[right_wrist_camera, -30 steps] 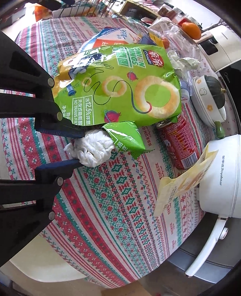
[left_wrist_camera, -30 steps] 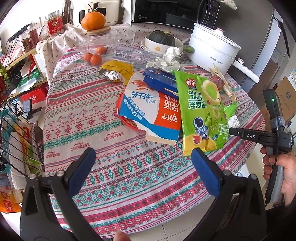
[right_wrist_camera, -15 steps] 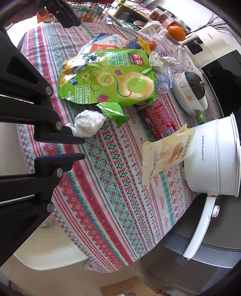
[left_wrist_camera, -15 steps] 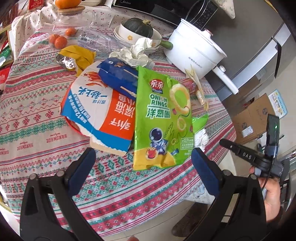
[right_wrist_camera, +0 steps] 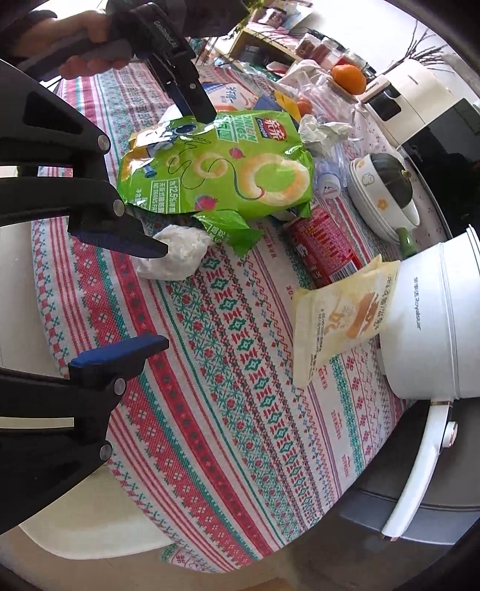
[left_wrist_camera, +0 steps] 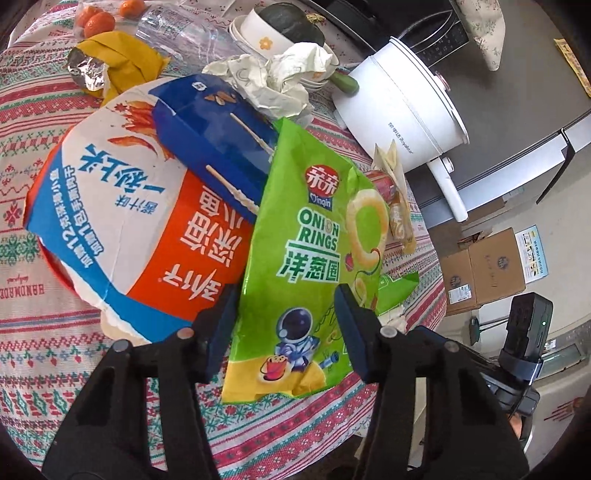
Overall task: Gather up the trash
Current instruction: 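Grasp the green Onion Rings bag with the left gripper and lift it, then carry the green bag and the white tissue over the white bin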
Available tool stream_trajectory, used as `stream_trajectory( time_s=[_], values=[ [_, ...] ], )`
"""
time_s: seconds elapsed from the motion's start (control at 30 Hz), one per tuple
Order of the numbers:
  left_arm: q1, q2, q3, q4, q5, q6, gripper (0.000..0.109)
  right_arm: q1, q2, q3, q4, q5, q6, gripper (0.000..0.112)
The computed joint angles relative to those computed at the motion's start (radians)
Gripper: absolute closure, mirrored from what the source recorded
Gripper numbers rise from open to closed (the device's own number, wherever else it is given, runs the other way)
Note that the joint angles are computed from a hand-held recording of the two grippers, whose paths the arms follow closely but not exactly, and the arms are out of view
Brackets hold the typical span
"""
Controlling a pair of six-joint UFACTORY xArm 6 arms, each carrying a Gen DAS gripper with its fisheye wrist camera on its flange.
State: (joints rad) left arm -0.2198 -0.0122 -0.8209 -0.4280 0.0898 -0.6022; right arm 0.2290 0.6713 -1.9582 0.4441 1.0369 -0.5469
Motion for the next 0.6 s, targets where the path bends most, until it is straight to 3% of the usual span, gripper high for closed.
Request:
stream_trajectory(
  time_s=[0.1, 0.17, 0.2, 0.3, 0.37, 0.47, 0.6],
  values=[
    [-0.013, 0.014, -0.022, -0.128, 0.011, 0.114, 0.068, 0.021, 0.036, -0.032, 0.004, 0.002, 0.006, 0.068],
    [-0.022, 0.025, -0.037, -0.230, 0.021, 0.201, 0.071, 0.033, 0.074, -0.072, -0.006, 0.015, 0.024, 0.076],
    [-0.026, 0.027, -0.041, -0.275, 0.023, 0.239, 0.071, 0.035, 0.097, -0.103, 0.004, 0.043, 0.025, 0.087],
    [-0.038, 0.026, -0.050, -0.395, 0.025, 0.348, 0.078, 0.052, 0.093, -0.090, -0.026, 0.021, 0.034, 0.088],
    [-0.040, 0.010, -0.035, -0.355, 0.008, 0.313, 0.092, 0.058, 0.082, -0.074, -0.040, 0.008, 0.029, 0.089],
    [-0.045, -0.018, -0.023, -0.341, -0.009, 0.319, 0.102, 0.051, 0.072, -0.063, -0.031, 0.006, 0.024, 0.093],
    [-0.040, -0.052, -0.004, -0.101, -0.008, 0.138, 0.105, 0.045, 0.025, 0.002, -0.053, -0.050, 0.020, 0.096]
  ],
)
